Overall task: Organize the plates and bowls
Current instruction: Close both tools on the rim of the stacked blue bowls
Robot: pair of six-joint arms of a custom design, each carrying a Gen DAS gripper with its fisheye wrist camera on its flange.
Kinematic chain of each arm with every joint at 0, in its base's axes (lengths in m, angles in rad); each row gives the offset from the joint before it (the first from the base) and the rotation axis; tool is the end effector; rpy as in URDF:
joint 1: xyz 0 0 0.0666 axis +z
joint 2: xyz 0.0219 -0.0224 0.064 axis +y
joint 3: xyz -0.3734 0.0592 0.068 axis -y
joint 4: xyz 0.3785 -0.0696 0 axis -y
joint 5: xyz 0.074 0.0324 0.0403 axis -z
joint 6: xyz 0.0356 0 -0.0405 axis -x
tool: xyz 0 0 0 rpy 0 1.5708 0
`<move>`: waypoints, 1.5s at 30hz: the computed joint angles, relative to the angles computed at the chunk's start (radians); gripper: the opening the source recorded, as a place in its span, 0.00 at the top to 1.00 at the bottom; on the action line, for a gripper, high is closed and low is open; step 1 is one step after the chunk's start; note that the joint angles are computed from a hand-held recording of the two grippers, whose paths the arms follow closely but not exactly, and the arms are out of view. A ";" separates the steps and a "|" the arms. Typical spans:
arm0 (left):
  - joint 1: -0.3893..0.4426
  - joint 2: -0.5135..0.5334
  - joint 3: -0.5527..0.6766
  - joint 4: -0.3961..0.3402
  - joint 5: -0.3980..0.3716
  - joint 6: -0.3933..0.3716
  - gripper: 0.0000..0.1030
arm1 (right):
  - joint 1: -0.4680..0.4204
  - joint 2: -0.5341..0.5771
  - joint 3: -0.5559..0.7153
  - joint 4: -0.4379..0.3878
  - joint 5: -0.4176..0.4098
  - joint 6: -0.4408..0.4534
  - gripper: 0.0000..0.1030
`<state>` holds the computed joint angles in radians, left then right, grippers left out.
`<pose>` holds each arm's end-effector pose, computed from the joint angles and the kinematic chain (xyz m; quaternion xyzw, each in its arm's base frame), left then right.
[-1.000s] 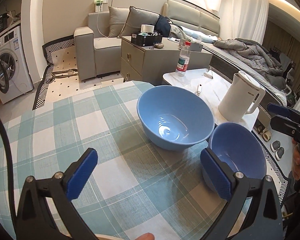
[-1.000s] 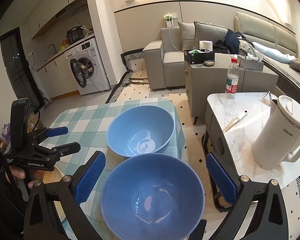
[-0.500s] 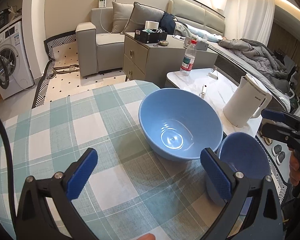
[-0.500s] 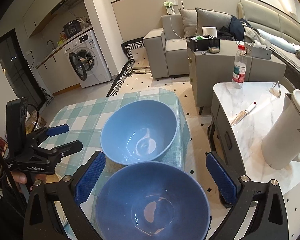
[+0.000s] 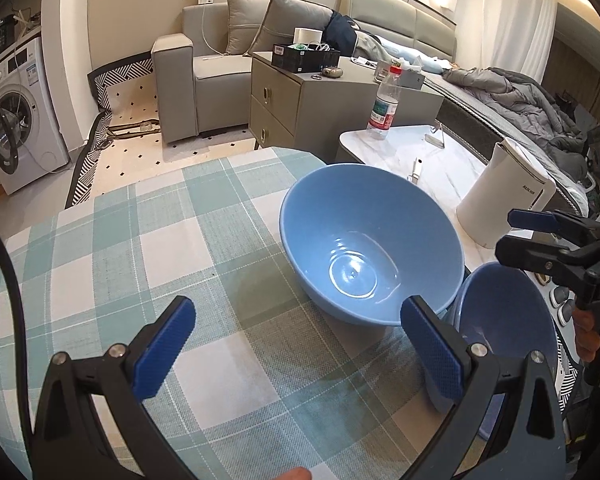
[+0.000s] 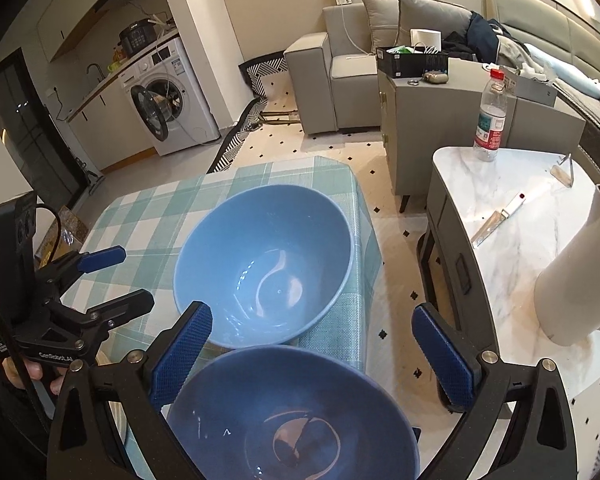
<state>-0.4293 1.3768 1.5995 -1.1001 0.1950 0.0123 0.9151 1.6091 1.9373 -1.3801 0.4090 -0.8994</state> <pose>0.4109 -0.1961 0.5098 0.2261 0.9089 -0.1634 0.3099 0.3256 0.3995 0.5304 0.0447 0.9468 0.0770 0.3093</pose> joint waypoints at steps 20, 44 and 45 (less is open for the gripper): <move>-0.025 0.080 0.058 -0.055 0.031 0.004 0.19 | -0.072 0.030 -0.031 0.021 -0.112 0.058 0.08; -0.034 0.107 0.068 -0.064 0.065 -0.009 0.61 | -0.079 0.081 0.011 -0.013 -0.131 0.098 0.66; -0.036 0.105 0.066 -0.061 0.061 -0.013 0.61 | -0.078 0.082 0.012 -0.012 -0.129 0.101 0.66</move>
<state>-0.4656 1.4815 1.6656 -1.1607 0.2564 -0.0011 0.8370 1.6909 1.9495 -1.3917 0.2799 -0.7988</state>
